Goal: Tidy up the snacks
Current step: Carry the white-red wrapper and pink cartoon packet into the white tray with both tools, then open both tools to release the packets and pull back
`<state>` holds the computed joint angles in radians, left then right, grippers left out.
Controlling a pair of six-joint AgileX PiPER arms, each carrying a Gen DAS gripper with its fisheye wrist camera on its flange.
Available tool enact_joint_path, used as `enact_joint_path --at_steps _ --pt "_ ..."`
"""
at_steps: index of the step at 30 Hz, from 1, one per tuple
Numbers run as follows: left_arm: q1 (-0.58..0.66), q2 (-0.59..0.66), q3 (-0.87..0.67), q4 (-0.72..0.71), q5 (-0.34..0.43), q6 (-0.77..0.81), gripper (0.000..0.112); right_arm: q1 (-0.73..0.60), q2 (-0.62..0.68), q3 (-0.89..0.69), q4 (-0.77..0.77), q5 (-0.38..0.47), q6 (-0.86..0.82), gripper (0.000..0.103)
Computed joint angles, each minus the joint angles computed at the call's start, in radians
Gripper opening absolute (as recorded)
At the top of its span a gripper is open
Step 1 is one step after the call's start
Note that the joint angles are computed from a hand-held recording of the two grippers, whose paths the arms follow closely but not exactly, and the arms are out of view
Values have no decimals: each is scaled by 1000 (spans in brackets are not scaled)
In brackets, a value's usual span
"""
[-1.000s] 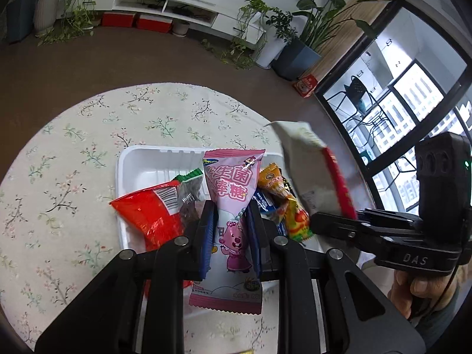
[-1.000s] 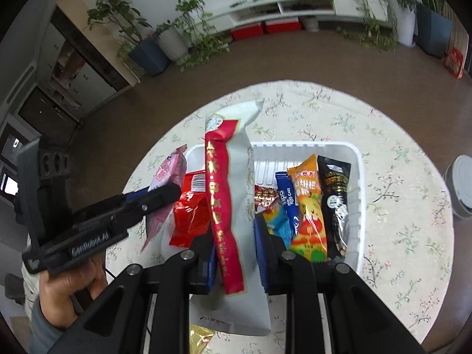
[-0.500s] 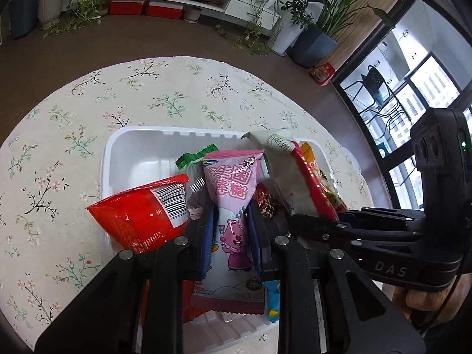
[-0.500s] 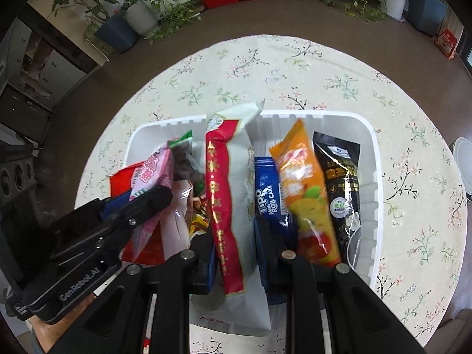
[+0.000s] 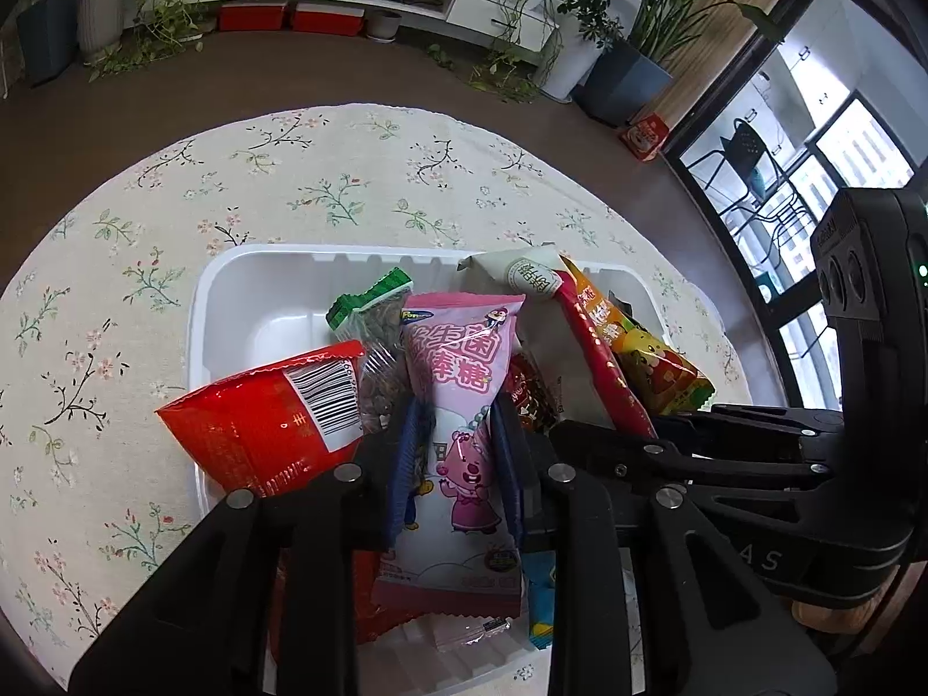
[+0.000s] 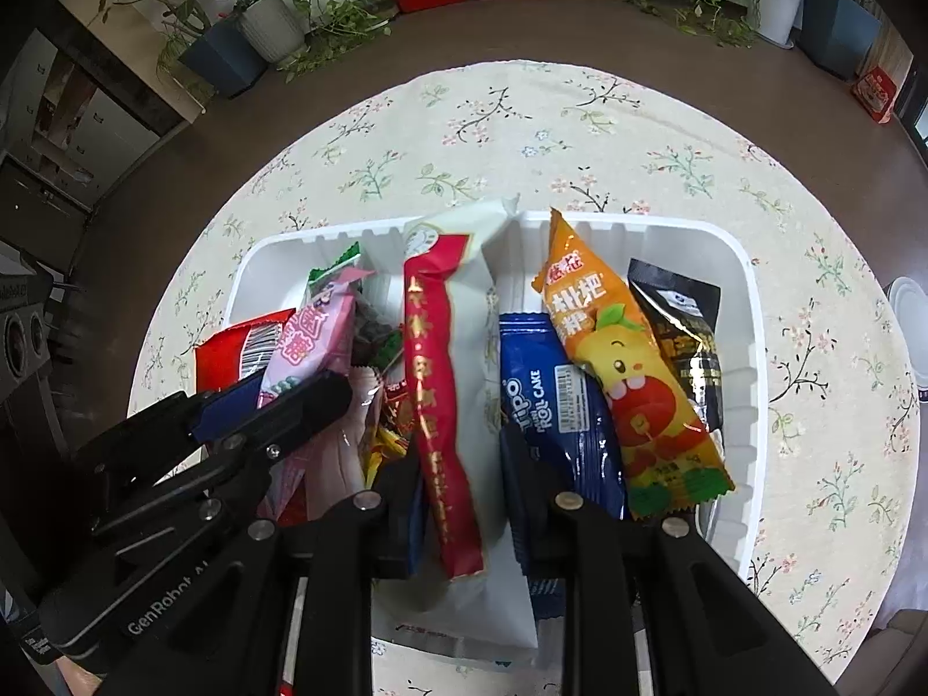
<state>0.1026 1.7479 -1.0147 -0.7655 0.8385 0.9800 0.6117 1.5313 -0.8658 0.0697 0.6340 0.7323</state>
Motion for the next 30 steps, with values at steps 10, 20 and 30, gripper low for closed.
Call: enact_joint_path --at_steps 10,20,30 --pt "15 -15 2 5 1 -18 36 49 3 -34 -88 59 85 28" --pt "28 -29 13 -24 2 -4 40 44 -28 -16 -93 68 115 35" --pt "32 -52 43 -40 -6 22 41 55 -57 -6 -112 84 134 37"
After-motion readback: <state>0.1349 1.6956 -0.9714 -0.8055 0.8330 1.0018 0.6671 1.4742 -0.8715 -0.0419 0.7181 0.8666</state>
